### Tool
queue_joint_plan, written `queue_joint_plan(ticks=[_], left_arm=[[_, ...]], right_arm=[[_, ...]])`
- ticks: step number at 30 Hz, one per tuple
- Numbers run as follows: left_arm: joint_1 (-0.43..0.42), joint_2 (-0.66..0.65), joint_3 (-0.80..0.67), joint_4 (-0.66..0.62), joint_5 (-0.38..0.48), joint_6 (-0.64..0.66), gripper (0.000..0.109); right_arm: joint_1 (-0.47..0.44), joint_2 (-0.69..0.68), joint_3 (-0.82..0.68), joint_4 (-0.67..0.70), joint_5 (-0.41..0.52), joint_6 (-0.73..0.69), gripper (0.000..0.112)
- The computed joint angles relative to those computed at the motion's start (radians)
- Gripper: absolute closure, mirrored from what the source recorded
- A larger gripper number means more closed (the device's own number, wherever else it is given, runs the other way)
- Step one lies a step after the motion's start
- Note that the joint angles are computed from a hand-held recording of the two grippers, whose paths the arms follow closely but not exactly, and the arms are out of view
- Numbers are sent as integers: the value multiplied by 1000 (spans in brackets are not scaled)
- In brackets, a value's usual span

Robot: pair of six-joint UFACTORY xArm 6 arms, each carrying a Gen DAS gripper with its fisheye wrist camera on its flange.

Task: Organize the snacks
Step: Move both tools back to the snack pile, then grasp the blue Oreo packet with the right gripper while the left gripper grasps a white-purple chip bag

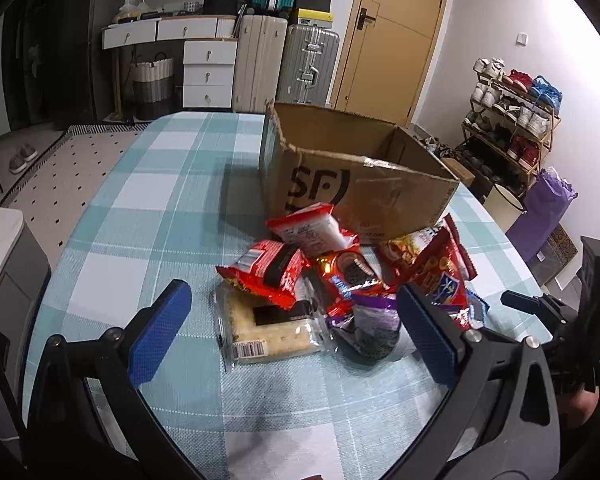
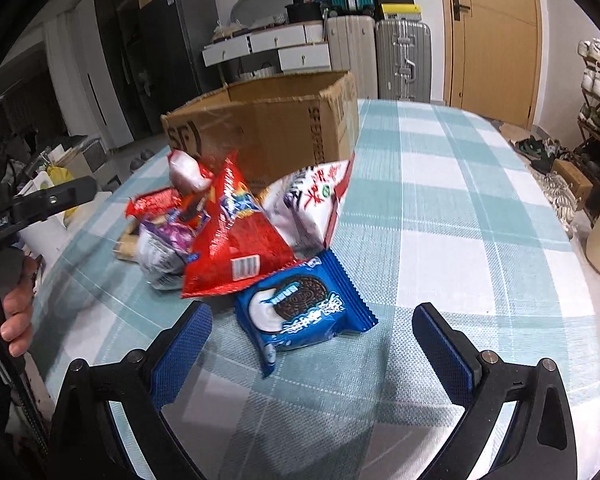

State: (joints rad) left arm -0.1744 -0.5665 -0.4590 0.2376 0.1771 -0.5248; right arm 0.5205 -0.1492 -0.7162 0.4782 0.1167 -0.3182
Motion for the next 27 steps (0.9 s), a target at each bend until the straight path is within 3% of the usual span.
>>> queue_joint_plan(ticks=[5, 8, 11, 12, 14, 18, 27], left_arm=[[7, 15, 6, -41, -5, 38, 7], [14, 22, 7, -67, -8, 60, 7], [17, 25, 11, -84, -13, 74, 7], [18, 26, 11, -84, -13, 73, 7], [17, 23, 13, -84, -8, 74, 7], [11, 16, 16, -94, -3, 87, 7], [-19, 3, 14, -117, 13, 112, 7]], right_arm=[[-12, 56, -55, 31, 52, -45, 11], [-21, 88, -85, -33, 72, -3, 13], [-22, 117, -113, -85, 90, 20, 31], [-19, 122, -116, -111, 89, 30, 48], [-19, 128, -115, -209, 76, 93, 61], [-20, 124, -117, -32, 77, -22, 65], [-24, 94, -84, -6, 62, -32, 65]])
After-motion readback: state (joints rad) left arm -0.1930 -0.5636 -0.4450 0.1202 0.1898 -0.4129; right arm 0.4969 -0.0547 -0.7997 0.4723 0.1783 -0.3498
